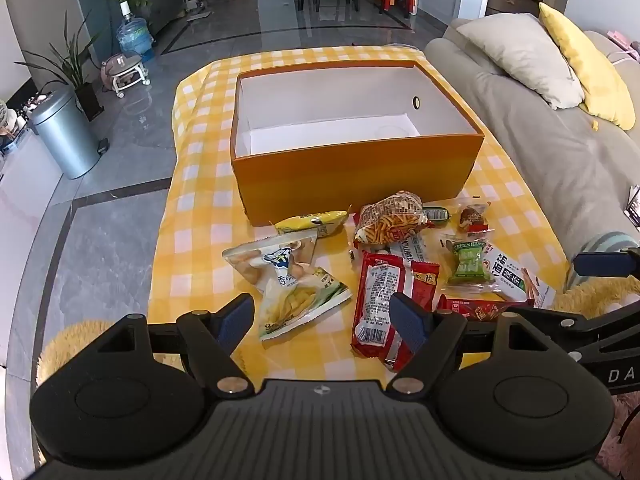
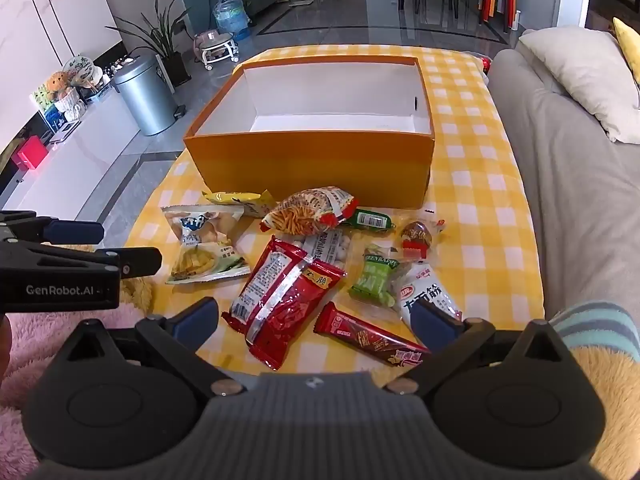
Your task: Organize snacks
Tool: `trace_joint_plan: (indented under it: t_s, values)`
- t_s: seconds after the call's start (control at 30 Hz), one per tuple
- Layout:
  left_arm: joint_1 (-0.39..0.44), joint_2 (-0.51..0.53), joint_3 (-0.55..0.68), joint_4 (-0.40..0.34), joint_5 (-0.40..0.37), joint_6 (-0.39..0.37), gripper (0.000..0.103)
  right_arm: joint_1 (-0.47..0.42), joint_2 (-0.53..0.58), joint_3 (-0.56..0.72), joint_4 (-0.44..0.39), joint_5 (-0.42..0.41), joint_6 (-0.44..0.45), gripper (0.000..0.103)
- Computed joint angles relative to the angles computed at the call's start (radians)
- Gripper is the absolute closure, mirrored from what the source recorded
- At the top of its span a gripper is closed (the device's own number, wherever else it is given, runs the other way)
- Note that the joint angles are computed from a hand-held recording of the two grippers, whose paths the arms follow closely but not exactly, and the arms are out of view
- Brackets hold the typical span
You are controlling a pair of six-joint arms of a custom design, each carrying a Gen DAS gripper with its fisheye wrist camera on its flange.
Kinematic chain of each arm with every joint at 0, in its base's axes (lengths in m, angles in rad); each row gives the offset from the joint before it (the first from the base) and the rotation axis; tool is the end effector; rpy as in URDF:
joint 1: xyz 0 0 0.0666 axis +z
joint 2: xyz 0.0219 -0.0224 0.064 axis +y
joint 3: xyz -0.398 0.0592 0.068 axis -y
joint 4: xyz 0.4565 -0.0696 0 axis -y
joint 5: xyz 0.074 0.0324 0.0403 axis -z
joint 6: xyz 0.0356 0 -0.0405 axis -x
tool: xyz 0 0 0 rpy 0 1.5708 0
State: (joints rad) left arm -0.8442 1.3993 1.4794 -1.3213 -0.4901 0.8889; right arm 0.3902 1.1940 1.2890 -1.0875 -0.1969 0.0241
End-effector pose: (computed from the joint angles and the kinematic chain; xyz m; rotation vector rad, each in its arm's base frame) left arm 0.3510 -0.3703 0.4711 -0.1636 2.5559 0.0900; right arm 0.4160 0.1782 0.4777 -0.6051 2.5104 0.3905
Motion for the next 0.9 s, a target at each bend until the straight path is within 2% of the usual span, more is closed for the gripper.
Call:
trace_joint_plan:
  t_s: [0.9]
  values:
    - [0.000,-0.021,-0.020,-0.011,0.006,0.032,0.013,0.017,-0.004,0.001,-0.007,0.020,0.024,0.004]
